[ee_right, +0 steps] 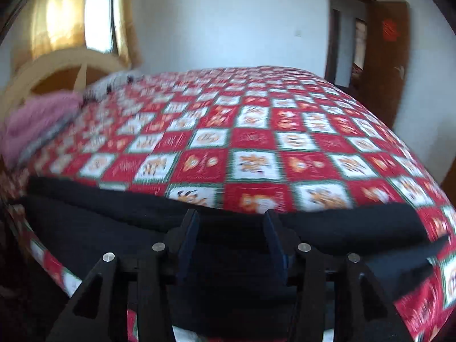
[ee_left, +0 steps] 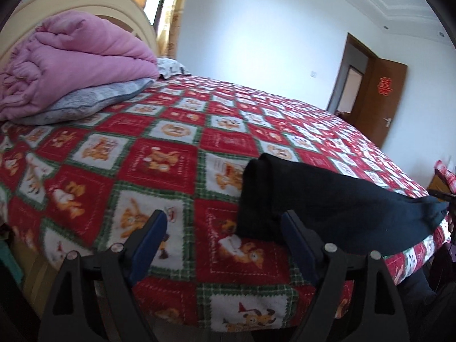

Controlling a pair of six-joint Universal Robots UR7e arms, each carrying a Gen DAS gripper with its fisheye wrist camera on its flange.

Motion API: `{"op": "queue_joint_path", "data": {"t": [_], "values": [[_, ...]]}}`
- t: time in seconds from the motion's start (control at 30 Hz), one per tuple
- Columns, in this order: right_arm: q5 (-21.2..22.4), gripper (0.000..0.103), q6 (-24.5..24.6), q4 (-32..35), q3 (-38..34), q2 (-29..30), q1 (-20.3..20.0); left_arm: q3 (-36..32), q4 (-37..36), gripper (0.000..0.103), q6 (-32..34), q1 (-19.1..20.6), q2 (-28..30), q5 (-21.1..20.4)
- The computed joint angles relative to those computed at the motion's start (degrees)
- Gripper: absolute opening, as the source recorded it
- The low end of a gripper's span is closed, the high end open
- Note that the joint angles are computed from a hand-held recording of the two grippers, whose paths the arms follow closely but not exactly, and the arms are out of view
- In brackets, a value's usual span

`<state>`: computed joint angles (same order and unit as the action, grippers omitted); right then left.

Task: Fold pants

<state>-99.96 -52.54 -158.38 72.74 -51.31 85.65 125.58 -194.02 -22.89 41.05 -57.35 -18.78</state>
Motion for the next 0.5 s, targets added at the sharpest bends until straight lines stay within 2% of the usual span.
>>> {"op": "queue_joint_path", "data": {"t": [0.07, 0.1, 0.17, 0.2, 0.33, 0.4, 0.47, 0.5], "values": [[-2.3, 0.049, -0.1, -0.2, -1.8, 3.3, 1.0, 0.4, 2.6, 0.087, -2.0, -0.6, -0.7, 0.7], [-3.0, 0.049, 2.0, 3.2, -3.8, 4.6, 1.1, 0.4, 4.5, 0.089, -3.7, -0.8, -1.0, 1.3], [-5.9, 0.049, 4.7, 5.8, -5.2, 6.0, 1.2, 0.4, 4.3, 0.089, -4.7, -0.8, -1.2, -0.2], [-7.1, 0.049, 3.9, 5.2, -4.3, 5.8, 1.1, 0.3, 2.5, 0.089, -4.2, -0.5, -1.0, -2.2], [-11.1, 0.049, -0.8, 3.5, 2.5, 2.4, 1.1, -0.9, -1.5, 0.089, -4.8, 1.8, 0.2, -11.6], [-11.6, 0.049, -3.0, 3.0, 7.0, -0.7, 0.8, -1.9, -1.8, 0.089, -4.8, 2.7, 1.2, -14.5], [-11.0, 0.049, -4.2, 3.5, 10.6, -3.7, 0.4, -3.1, 1.5, 0.085, -5.3, 2.9, 1.7, -14.7], [-10.5, 0.049, -4.3, 3.2, 11.8, -4.7, 0.3, -3.5, 1.4, 0.08, -4.3, 3.0, 2.1, -15.0]]}}
